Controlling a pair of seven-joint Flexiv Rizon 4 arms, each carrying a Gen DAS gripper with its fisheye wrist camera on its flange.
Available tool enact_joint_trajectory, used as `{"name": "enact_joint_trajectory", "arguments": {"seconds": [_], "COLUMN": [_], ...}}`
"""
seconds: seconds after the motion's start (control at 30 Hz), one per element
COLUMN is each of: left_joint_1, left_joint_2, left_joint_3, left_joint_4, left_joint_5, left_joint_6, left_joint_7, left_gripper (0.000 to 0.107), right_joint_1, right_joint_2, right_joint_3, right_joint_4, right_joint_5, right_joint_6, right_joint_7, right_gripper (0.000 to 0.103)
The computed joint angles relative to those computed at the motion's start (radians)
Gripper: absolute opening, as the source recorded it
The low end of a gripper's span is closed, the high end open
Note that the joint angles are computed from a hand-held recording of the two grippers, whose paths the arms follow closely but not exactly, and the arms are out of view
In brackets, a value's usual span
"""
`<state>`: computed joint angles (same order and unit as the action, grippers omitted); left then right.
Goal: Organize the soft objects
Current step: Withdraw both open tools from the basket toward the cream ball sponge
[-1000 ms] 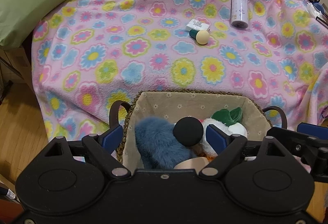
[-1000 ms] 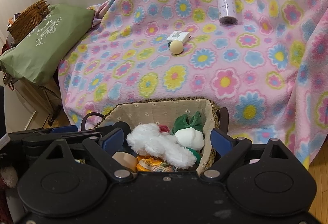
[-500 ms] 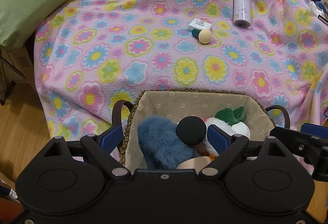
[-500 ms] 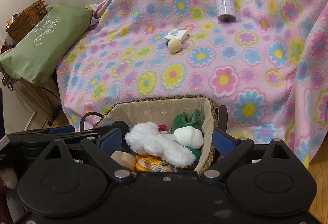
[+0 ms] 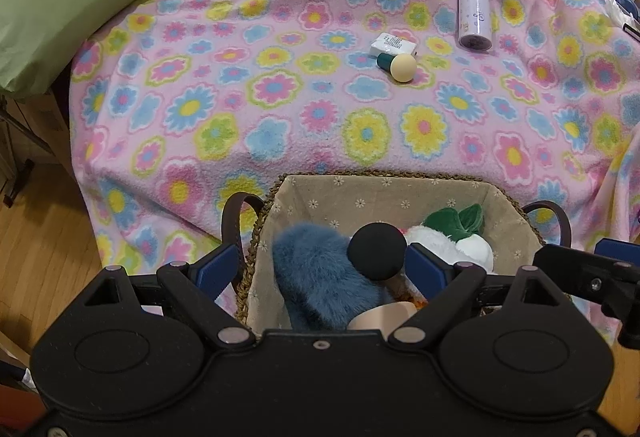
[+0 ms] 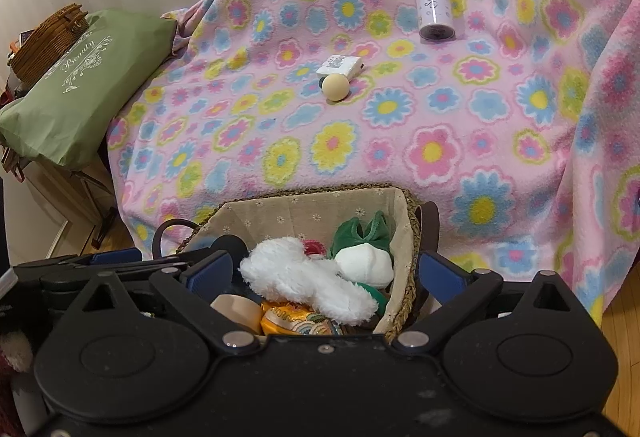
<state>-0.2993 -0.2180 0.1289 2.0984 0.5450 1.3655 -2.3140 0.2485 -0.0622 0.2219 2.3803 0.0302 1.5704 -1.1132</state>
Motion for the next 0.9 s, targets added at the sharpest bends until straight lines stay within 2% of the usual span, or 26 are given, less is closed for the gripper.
{"name": "enact_joint_trajectory", "arguments": {"seconds": [0.17,0.43,0.7,0.9], "left_joint_1": [-0.006,-0.004,0.024,0.034], "left_joint_2": [-0.003,-0.014,-0.025,-0.042], "left_joint_3": [0.002,-0.014,-0.047,-0.061], "left_joint_4": [-0.012,-0.044,-0.059,-0.095], "left_joint_5": [0.015,0.031,-0.064,-0.125], "left_joint_6": [-0.019,-0.073,-0.145,-0.197], "left_joint_7": [-0.007,0.019,0.130,0.200], "left_gripper": [0.087,0.088,0.088,0.088], "right_joint_1": [-0.004,-0.023,-0.053,-0.069], "right_joint_2": [-0.003,-0.023,-0.065,-0.096], "right_joint_3": [0.001,0.026,0.039,0.036], "right_joint_4": [-0.002,-0.057,-0.149,-0.209], "right_joint_5": [0.014,0.126,0.251,0.298], "right_joint_6": [-0.007,-0.064,-0.170,-0.230], "right_joint_7": [-0.006,-0.086,-0.190,-0.255], "right_gripper": [0.101,0.102,0.102,0.102]}}
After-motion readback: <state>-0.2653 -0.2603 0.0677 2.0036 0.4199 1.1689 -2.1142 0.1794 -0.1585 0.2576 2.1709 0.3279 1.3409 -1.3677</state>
